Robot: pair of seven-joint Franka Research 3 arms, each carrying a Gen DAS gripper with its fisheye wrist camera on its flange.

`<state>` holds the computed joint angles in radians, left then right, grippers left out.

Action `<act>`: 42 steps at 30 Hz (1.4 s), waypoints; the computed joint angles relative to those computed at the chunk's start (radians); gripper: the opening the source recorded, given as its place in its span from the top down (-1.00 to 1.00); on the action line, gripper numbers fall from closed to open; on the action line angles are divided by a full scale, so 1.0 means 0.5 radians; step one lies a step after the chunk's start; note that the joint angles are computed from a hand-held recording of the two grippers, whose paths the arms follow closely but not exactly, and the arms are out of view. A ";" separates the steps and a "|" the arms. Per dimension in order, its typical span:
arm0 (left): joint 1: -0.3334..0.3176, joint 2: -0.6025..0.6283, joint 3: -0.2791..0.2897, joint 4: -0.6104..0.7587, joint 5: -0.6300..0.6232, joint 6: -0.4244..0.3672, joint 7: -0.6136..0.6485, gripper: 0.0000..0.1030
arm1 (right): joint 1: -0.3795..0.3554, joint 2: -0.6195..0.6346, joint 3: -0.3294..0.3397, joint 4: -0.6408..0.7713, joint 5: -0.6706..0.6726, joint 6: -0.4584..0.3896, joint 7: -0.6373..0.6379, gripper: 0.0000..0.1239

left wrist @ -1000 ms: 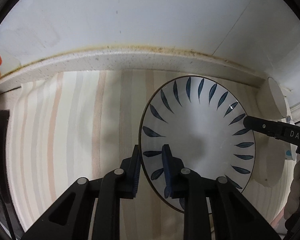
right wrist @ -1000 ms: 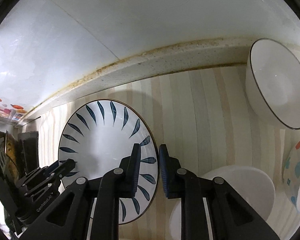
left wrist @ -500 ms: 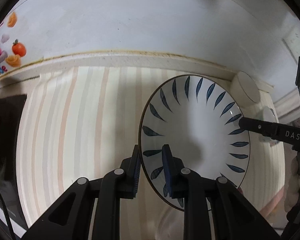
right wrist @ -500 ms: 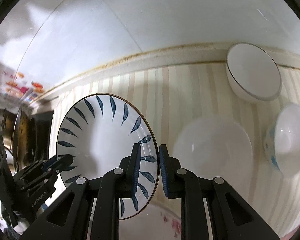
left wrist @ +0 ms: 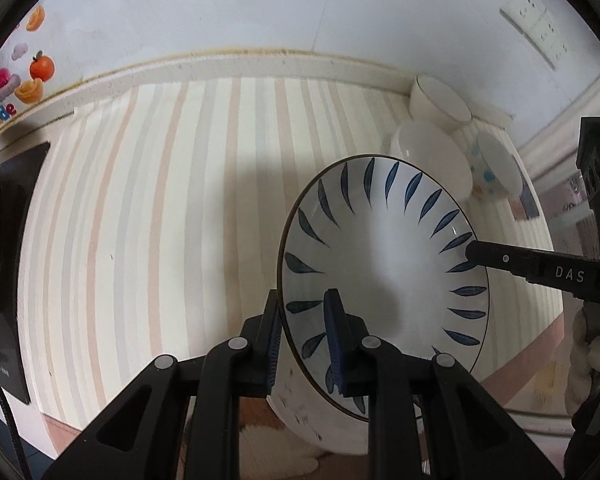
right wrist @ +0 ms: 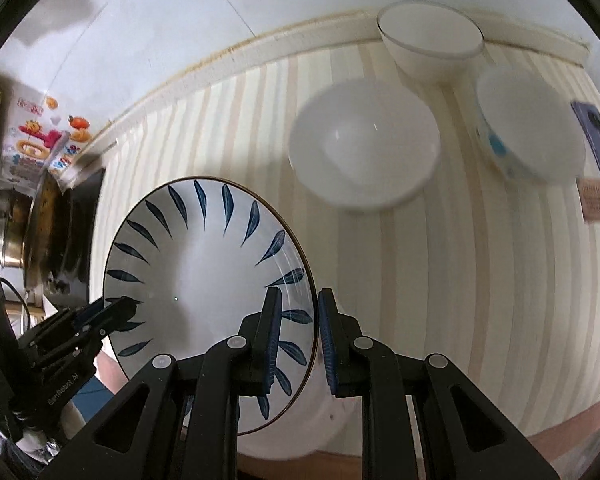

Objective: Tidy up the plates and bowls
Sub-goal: 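Place the blue-striped plate onto the pink-floral plate stack with both grippers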

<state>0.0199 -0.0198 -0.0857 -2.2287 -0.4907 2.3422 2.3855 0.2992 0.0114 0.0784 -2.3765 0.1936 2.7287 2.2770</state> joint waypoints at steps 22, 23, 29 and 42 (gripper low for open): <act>-0.066 -0.009 -0.036 -0.281 0.273 0.380 -0.235 0.65 | 0.097 0.102 0.036 -0.124 0.159 0.163 -0.084 0.67; -0.069 -0.014 -0.037 -0.289 0.283 0.394 -0.253 0.65 | 0.096 0.104 0.036 -0.122 0.168 0.163 -0.100 0.67; -0.081 -0.023 -0.036 -0.308 0.357 0.403 -0.388 0.63 | 0.095 0.085 0.036 -0.125 0.190 0.132 -0.172 0.64; -0.075 -0.077 -0.028 -0.319 0.340 0.354 -0.503 0.62 | 0.103 0.007 0.045 -0.165 0.240 0.125 -0.152 0.48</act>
<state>-0.0177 -0.0584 -0.0998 -2.3882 -0.3209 2.5192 2.1342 0.3505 0.0150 0.1008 -2.4588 0.3137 2.7912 2.2012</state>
